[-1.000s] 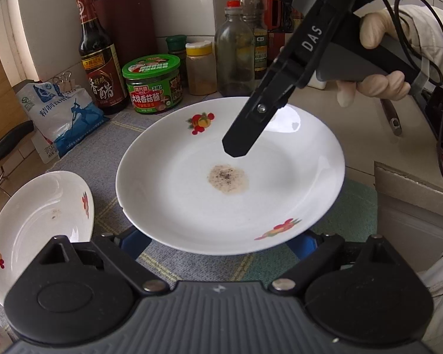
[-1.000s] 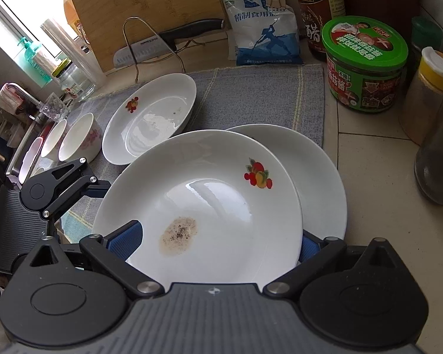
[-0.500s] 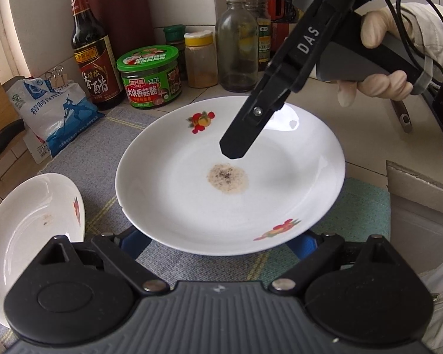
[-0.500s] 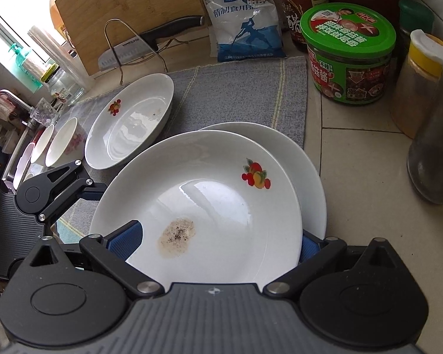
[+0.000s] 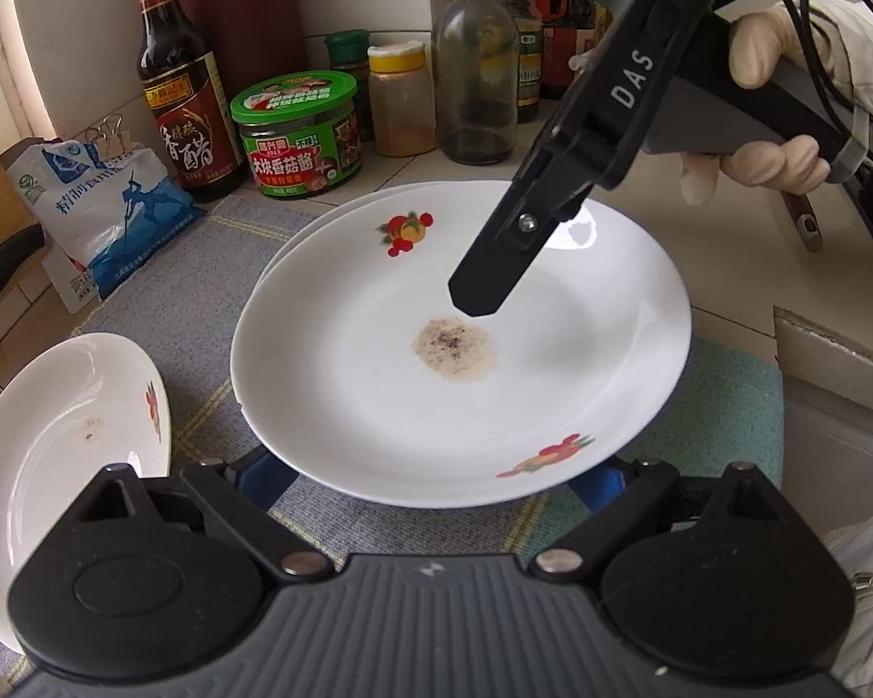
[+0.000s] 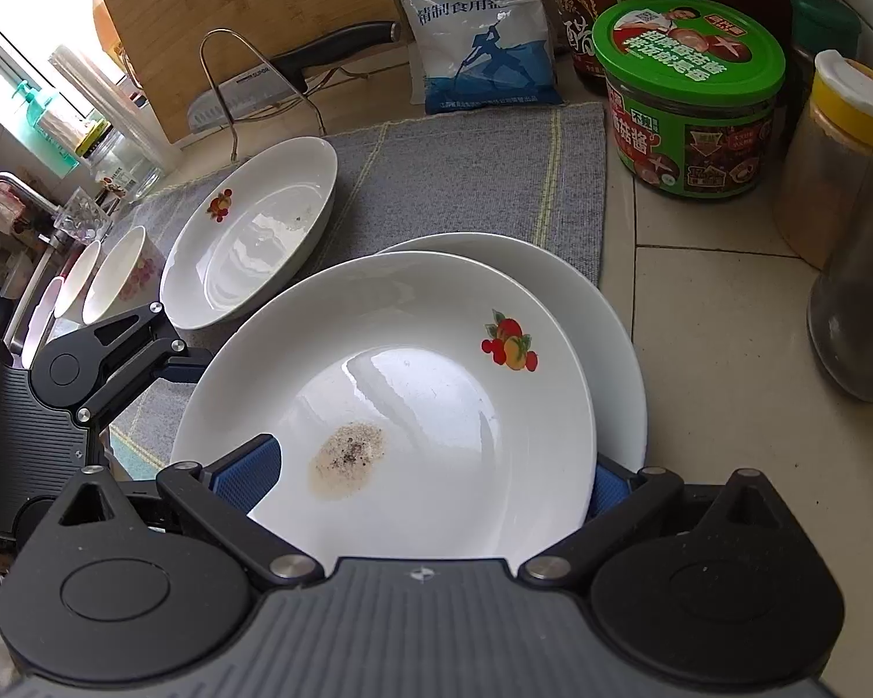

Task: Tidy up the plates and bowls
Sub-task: 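Lower the stained plate onto the clean plate and open the right gripper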

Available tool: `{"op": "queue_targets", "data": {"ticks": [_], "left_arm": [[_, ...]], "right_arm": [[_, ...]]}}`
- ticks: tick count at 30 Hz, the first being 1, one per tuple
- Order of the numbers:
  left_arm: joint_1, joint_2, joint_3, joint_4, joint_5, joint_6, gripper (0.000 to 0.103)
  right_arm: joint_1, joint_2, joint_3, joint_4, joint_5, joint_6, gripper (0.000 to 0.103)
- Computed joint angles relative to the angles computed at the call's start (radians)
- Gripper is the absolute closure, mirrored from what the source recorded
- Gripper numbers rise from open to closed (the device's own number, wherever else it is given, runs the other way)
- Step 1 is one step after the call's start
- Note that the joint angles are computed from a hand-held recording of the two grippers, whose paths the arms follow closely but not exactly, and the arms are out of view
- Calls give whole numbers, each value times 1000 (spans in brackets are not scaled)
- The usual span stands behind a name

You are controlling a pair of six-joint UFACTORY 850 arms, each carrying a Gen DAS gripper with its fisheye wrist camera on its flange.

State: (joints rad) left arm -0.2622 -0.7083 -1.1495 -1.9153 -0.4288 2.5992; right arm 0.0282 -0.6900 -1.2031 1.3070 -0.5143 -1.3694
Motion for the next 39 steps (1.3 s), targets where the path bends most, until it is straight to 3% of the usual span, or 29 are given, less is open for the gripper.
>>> {"op": "queue_targets", "data": {"ticks": [21, 39], "left_arm": [[-4, -10, -12, 11, 10, 6, 8], [-17, 5, 22, -149, 18, 100, 7]], "right_arm": [[13, 63, 62, 22, 78, 41, 0], [72, 105, 92, -179, 238, 214, 0]]}}
